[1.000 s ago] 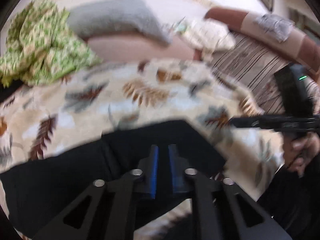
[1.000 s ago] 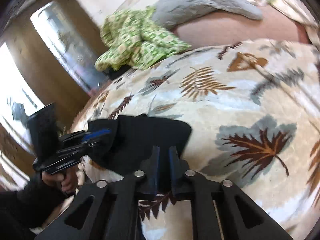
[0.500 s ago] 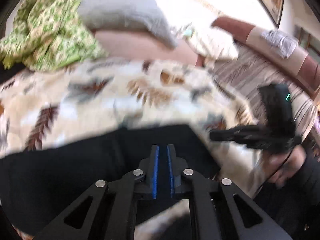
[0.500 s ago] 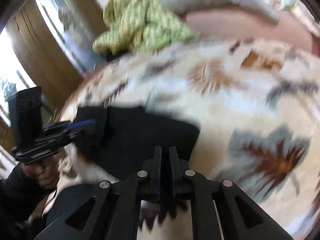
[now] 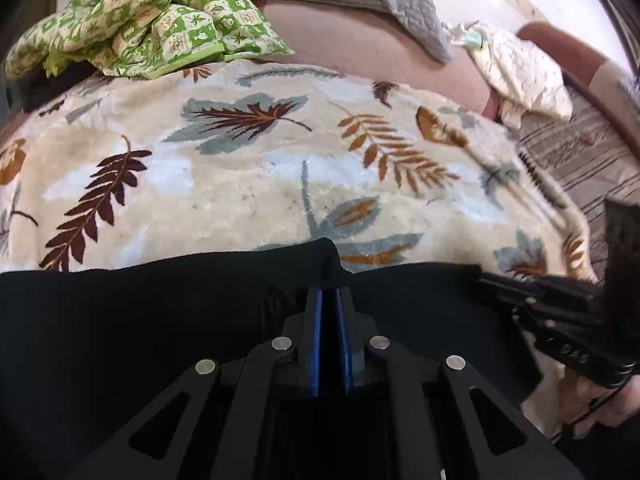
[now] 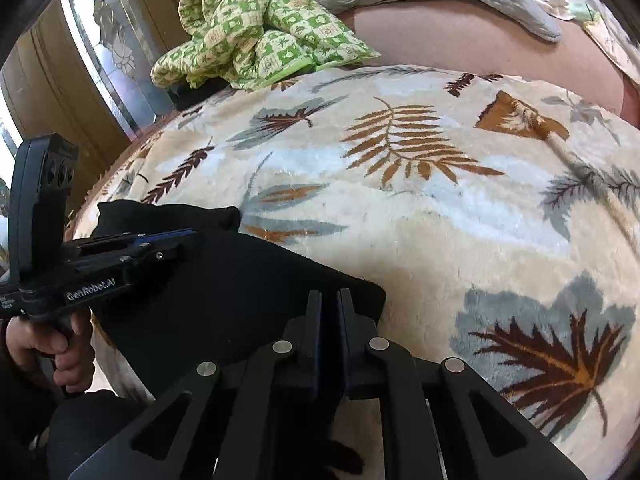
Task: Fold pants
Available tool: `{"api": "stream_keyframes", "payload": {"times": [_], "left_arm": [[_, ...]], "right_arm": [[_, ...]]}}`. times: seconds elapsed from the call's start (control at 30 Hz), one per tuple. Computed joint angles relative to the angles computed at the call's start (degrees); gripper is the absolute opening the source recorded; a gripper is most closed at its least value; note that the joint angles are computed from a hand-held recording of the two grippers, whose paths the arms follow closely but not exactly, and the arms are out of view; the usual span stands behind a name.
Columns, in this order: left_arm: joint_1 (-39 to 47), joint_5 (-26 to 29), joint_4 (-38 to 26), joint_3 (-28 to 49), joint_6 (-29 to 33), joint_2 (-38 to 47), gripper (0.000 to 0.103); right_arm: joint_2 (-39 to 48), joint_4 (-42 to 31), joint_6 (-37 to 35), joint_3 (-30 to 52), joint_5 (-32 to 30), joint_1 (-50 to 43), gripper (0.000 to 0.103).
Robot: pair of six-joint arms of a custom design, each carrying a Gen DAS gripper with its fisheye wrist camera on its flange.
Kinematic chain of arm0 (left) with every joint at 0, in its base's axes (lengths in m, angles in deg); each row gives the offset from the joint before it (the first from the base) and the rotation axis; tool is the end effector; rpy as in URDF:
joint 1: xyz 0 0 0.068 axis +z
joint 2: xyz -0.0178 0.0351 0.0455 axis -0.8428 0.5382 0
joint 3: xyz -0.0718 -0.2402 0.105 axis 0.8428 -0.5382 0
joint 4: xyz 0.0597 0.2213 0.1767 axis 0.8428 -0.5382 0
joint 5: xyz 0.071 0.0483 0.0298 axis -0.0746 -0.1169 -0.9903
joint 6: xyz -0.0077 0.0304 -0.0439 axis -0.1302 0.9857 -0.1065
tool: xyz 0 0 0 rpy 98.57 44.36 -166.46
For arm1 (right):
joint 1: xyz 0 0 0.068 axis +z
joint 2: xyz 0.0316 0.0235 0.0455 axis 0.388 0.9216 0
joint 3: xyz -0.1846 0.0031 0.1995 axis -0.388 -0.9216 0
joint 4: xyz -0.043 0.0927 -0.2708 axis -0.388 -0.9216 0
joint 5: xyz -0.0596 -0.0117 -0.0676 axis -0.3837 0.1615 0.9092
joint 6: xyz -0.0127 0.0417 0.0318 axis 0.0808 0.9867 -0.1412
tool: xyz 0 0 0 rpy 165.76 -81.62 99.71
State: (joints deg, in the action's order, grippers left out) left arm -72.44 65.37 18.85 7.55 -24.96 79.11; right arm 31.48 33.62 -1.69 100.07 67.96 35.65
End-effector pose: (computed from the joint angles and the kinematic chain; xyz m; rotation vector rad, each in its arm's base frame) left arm 0.3499 -0.1096 0.1259 0.8183 2.4436 -0.5821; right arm 0.2612 0.0608 0.1161 0.1315 2.5172 0.2804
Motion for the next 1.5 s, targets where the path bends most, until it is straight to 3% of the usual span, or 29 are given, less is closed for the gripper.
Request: {"api": "stream_keyframes", "payload": {"times": [0.07, 0.1, 0.17, 0.2, 0.23, 0.3, 0.4, 0.53, 0.67, 0.87, 0.9, 0.97, 1.0, 1.03, 1.1, 1.23, 1.33, 1.43, 1.5], "left_arm": [[3.70, 3.09, -3.37, -2.35, 0.09, -5.44, 0.011], [6.42, 5.21, -4.46, -4.43, 1.19, -9.04, 0.017], [15.18, 13.68, -5.33, -9.27, 5.01, -15.46, 0.043], [20.14, 18.20, -6.58, -11.02, 7.84, -17.32, 0.061], [25.75, 22.44, -9.06, -11.84, 11.22, -18.11, 0.066], [37.08, 28.92, -18.45, -9.40, 20.13, -13.64, 0.065], [48.92, 32.60, -25.91, -4.02, 22.68, -2.74, 0.065], [54.99, 37.17, -27.46, 4.96, 12.06, 12.51, 0.064], [55.03, 42.09, -21.37, 7.74, 0.01, 19.50, 0.062], [53.36, 43.66, -4.68, 2.46, -12.23, 18.24, 0.061], [53.02, 43.16, -2.36, 0.98, -13.26, 17.39, 0.056], [52.69, 40.60, 0.68, -1.12, -14.38, 16.55, 0.035], [53.11, 39.18, 0.37, -1.38, -14.56, 16.53, 0.020], [53.72, 39.01, -1.30, -0.96, -13.47, 16.75, 0.017], [54.38, 38.59, -2.56, -2.17, -11.97, 14.64, 0.015], [51.73, 32.55, 4.32, -10.34, -11.28, 2.07, 0.010], [48.60, 27.58, 9.27, -19.00, -4.14, -12.03, 0.009], [45.32, 28.83, 8.23, -25.09, 2.98, -24.55, 0.009], [42.61, 30.56, 3.49, -27.05, 8.47, -31.10, 0.009]], "right_arm": [[-1.50, 0.30, 0.40, -0.98, 1.10, 0.67, 0.009], [-1.71, 0.47, 0.46, -1.10, 1.69, 1.01, 0.009], [-2.46, 0.05, 0.65, -1.11, 2.29, 1.50, 0.011], [-3.34, -0.52, 0.82, -1.17, 1.94, 1.39, 0.013], [-4.32, -0.70, 1.22, -1.51, 1.65, 1.19, 0.016], [-7.20, -0.60, 2.49, -2.83, 1.58, 0.92, 0.022], [-10.91, -1.59, 3.56, -4.28, 3.28, 1.29, 0.023], [-13.84, -2.10, 4.79, -5.66, 4.64, 0.30, 0.023], [-13.59, -2.29, 6.00, -6.03, 3.62, -1.27, 0.023], [-13.99, -2.19, 5.84, -6.28, 3.64, -0.92, 0.023], [-14.02, -2.22, 5.88, -6.26, 3.58, -0.89, 0.023], [-14.33, -1.91, 6.18, -6.50, 3.62, -0.85, 0.023], [-14.69, -1.73, 6.40, -6.71, 3.48, -0.86, 0.023], [-15.00, -1.64, 6.58, -6.86, 3.42, -0.88, 0.023], [-15.34, -1.82, 6.61, -6.98, 3.43, -0.97, 0.023], [-15.97, -2.11, 6.88, -7.11, 2.78, -1.58, 0.023], [-17.63, -1.43, 7.59, -8.03, 0.50, -3.03, 0.023], [-18.77, -1.08, 8.30, -8.77, -1.35, -4.18, 0.023], [-19.13, -1.26, 8.52, -8.88, -1.43, -4.31, 0.023]]}}
